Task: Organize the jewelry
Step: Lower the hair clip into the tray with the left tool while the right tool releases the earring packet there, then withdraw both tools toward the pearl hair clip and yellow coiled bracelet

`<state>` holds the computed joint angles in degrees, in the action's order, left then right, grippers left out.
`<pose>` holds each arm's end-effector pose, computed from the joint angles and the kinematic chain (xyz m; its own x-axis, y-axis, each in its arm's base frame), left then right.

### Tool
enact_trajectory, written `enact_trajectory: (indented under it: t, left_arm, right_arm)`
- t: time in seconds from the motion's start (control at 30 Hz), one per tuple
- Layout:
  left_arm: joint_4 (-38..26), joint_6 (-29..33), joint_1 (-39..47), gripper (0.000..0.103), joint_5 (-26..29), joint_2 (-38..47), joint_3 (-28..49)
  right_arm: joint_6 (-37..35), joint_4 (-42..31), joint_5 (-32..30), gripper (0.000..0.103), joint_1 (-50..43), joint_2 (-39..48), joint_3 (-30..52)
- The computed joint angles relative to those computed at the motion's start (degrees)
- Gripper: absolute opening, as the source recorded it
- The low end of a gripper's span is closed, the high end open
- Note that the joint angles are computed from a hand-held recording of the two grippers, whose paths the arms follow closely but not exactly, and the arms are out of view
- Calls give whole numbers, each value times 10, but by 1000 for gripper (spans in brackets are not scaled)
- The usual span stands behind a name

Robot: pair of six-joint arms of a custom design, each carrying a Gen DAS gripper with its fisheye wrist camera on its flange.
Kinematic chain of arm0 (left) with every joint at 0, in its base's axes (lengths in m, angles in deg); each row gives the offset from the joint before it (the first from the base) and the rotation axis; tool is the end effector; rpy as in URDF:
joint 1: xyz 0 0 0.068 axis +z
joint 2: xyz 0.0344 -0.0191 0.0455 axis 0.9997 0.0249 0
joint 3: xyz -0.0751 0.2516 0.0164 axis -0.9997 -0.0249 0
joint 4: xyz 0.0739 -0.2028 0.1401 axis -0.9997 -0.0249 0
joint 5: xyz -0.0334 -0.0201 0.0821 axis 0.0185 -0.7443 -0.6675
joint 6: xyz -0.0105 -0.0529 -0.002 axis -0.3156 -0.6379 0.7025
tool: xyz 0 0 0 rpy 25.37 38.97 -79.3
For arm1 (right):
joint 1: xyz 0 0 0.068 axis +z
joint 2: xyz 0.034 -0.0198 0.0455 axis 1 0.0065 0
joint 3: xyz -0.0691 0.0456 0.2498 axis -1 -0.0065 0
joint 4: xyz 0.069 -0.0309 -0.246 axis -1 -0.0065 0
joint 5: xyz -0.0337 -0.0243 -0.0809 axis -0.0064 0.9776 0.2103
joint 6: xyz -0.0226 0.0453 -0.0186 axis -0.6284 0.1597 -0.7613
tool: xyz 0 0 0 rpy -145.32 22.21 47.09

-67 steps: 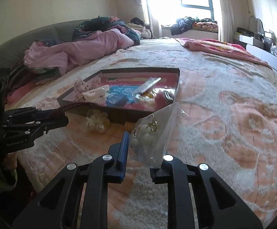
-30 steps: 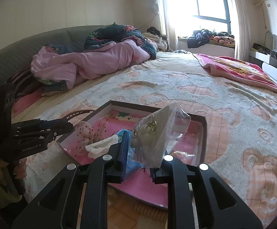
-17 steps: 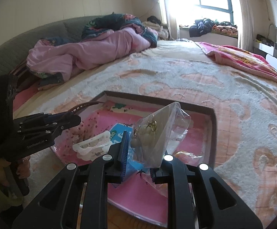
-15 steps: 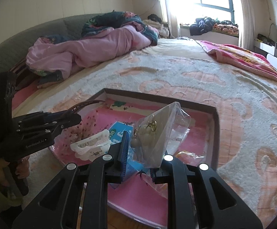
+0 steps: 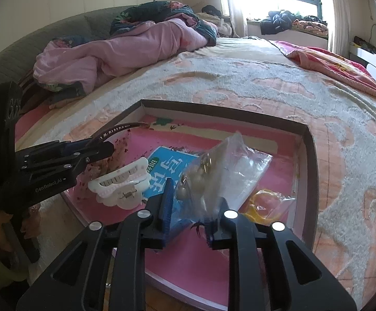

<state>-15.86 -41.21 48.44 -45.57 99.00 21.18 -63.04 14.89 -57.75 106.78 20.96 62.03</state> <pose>0.2625 -0.2007 0.1151 -0.6438 -0.1063 -0.7577 -0.0173 0.9921 -0.1244 0.3083 0.1073 0.1207 -0.6095 -0.3336 -0.7191 -0.5892 0.7975 0.1294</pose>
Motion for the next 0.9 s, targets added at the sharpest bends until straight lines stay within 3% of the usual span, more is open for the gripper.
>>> enact_trajectory:
  t: [0.23,0.3,0.4,0.77,0.9]
  left_arm:
    - [-5,-12,-12,28,-17,-23,-19]
    - [-8,-16,-16,39,-23,-33,-25]
    - [-8,-22,-26,48,-33,-54,-39]
    - [-26,-35,-81,78,-87,-135,-81]
    - [-33,-41,-100,84,-103,-163,-95]
  right_arm:
    - [9,23,1,52,-12,-39,-35]
    - [9,29,0,54,-18,-62,-52]
    - [8,44,3,62,-28,-99,-82]
    - [11,35,-6,72,-70,-219,-150]
    - [16,26,-6,73,-77,-254,-171]
